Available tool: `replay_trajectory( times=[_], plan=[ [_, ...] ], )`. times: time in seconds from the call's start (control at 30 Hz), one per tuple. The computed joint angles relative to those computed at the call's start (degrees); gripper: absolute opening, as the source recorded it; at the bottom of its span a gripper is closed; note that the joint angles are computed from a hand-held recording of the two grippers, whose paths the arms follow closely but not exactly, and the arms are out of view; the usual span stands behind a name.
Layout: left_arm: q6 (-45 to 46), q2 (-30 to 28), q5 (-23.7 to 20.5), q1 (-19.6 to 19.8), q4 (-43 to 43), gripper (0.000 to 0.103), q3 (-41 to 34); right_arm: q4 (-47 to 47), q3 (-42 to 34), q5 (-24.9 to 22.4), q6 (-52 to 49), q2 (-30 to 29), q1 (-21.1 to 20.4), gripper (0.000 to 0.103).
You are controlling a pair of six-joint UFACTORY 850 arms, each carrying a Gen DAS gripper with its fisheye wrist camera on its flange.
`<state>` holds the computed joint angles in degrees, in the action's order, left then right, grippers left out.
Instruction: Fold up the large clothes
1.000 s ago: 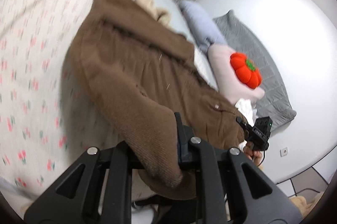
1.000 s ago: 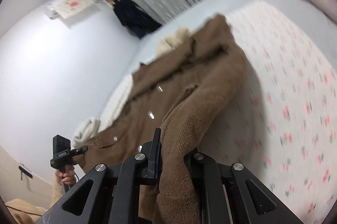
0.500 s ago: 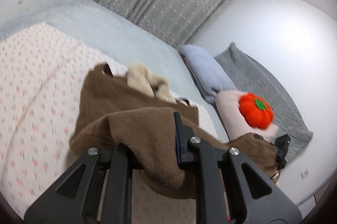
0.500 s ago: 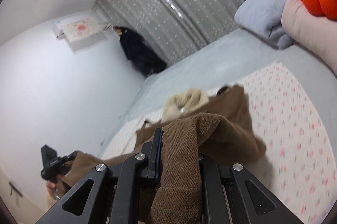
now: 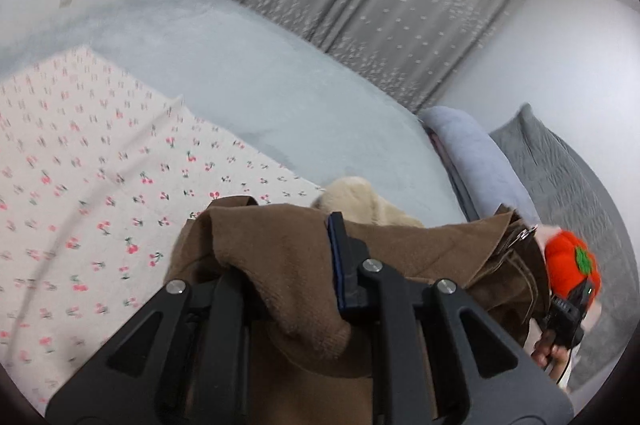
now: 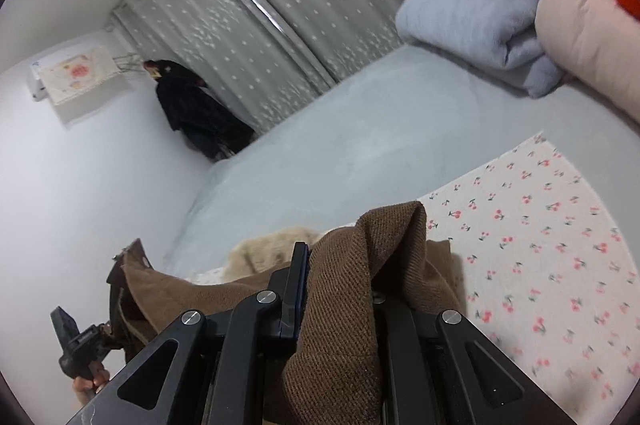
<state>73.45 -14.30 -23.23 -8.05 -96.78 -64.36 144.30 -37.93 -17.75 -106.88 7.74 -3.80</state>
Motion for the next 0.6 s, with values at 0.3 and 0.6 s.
replay_trajectory(
  times=[0.3,0.6],
  plan=[
    [-0.31,-14.31,-8.06,1.75,-4.11,0.029,-6.10,-4.53,-4.22,-12.43,7.42,-18.06,-4.75,0.024],
    [-4.21,-8.78,-16.90,4.08,-5.62,0.063,-3.30,-3.87,2.54,-19.62,5.96,-6.38,-10.42,0.075]
  ],
)
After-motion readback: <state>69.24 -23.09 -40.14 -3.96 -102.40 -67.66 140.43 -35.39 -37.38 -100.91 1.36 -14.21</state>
